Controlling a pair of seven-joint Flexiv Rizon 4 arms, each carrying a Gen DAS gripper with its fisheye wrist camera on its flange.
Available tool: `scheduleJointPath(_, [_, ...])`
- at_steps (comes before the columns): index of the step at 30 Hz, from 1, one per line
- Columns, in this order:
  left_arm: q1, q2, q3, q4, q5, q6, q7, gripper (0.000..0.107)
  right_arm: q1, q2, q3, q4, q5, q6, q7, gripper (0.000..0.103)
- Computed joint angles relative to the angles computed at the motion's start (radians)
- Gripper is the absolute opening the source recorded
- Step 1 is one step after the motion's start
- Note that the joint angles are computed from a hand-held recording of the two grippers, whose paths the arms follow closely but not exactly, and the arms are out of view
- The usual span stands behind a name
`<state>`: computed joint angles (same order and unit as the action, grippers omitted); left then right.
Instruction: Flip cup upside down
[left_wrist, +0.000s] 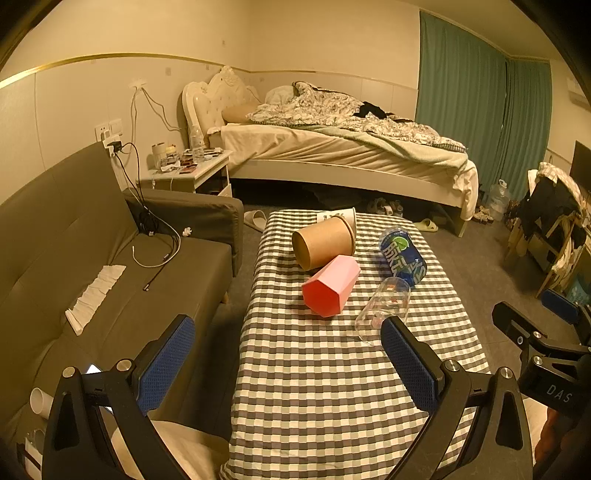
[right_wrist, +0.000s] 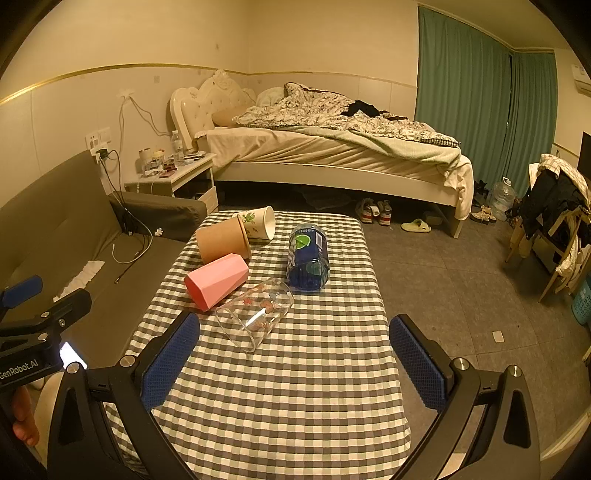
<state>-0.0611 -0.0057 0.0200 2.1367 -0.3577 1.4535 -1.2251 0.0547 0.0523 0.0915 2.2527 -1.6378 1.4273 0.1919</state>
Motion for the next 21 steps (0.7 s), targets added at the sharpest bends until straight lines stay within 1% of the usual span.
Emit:
scheduleJointPath(2, [0.0, 0.0, 0.0, -0.001, 0.004, 0.0, -0.004, 0.103, -0.001, 0.001, 0.0, 0.003, -0.004, 0.001, 0.004, 0.103])
scheduleJointPath(3, [0.0, 0.0, 0.0, -0.002, 0.008, -0.002, -0.007, 0.103, 0.004, 0.009, 0.006, 0.007, 0.028, -0.007, -0.021, 0.103])
scheduleJointPath(4, [0.0, 0.0, 0.0, -0.001, 0.005, -0.001, -0.005, 0.103, 0.004, 0.013, 0.008, 0.013, 0.028, -0.01, -0.019, 0.103])
scheduleJointPath(6, [0.001, 0.0, 0.001, -0.002, 0.016, -0.001, -0.013, 0.103, 0.008, -0.013, 0.004, -0.01, -0.001, -0.009, 0.009, 0.103])
scheduleJointPath(11, [0.001, 0.0, 0.001, -0.003, 0.009, -0.005, -0.006, 0.103, 0.003, -0.016, -0.002, -0.009, -0.008, 0.01, 0.008, 0.103])
scheduleJointPath(12, [0.002, 0.001, 0.002, -0.004, 0.017, -0.008, -0.013, 0.103, 0.004, -0.017, -0.002, -0.01, -0.001, 0.01, 0.001, 0.103])
scheduleJointPath(15, [-0.001, 0.002, 0.0, 0.0, -0.005, -0.005, 0.004, 0.103, 0.004, -0.019, 0.0, -0.007, 0.014, 0.01, -0.012, 0.103])
scheduleJointPath(18, [0.002, 0.0, 0.002, -0.004, 0.025, -0.007, -0.02, 0.103, 0.002, -0.015, 0.0, -0.002, 0.02, 0.009, -0.017, 0.103])
scheduleJointPath(21, [0.002, 0.001, 0.002, -0.004, 0.022, -0.009, -0.018, 0.103, 0.002, -0.012, 0.002, -0.001, 0.044, 0.005, -0.037, 0.103])
